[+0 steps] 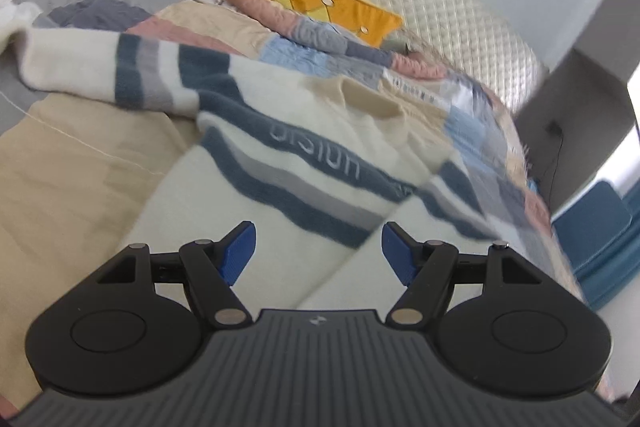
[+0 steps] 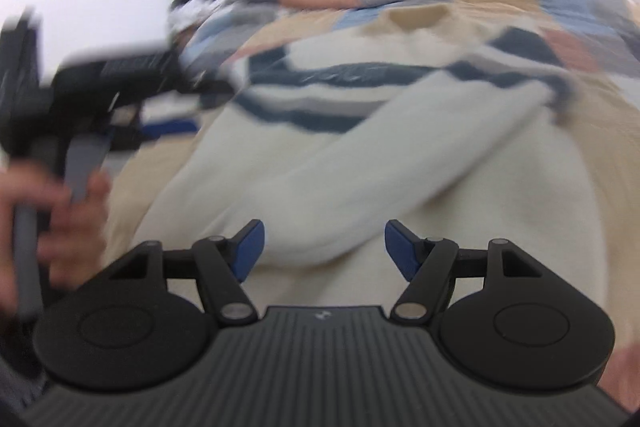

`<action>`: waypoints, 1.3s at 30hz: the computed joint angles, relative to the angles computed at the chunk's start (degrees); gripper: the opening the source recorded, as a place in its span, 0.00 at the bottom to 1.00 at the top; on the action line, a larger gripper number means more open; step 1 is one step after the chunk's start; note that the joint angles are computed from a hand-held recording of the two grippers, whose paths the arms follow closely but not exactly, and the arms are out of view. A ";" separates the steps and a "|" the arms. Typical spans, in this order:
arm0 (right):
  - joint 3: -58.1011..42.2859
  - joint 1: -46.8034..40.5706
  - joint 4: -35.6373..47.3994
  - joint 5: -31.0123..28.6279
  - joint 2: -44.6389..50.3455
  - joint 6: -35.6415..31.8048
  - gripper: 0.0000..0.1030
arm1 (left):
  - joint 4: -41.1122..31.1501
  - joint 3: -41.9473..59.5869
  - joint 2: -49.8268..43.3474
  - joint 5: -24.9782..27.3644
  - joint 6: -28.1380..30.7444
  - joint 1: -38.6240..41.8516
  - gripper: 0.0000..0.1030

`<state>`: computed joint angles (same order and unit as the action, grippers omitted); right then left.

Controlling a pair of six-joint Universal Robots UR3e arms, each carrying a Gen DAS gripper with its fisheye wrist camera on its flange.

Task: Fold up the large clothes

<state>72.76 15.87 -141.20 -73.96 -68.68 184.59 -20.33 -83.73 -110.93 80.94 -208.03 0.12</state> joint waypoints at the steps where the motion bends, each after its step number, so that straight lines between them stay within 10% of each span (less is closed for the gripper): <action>1: 0.02 -0.67 -0.90 -0.44 0.11 1.74 0.67 | -0.41 0.15 -0.09 1.39 0.59 -1.10 0.72; 8: -9.23 -2.19 -1.85 -2.71 7.52 5.86 0.65 | -2.78 1.85 -2.46 0.77 3.47 -4.31 0.71; 15: -19.33 -2.87 0.30 -1.58 16.57 11.01 0.29 | -3.78 4.89 -6.80 -1.00 4.85 -5.51 0.50; 28: -21.02 -2.37 2.54 -3.03 20.80 8.89 0.27 | -13.95 14.43 -13.89 4.46 5.56 -7.99 0.47; 39: -19.25 -2.65 2.64 -2.96 18.89 8.63 0.27 | -7.84 9.66 -9.22 10.25 0.34 -4.65 0.49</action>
<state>53.51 13.22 -138.56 -76.92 -49.79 193.21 -28.17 -74.07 -120.15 91.20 -207.69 -4.54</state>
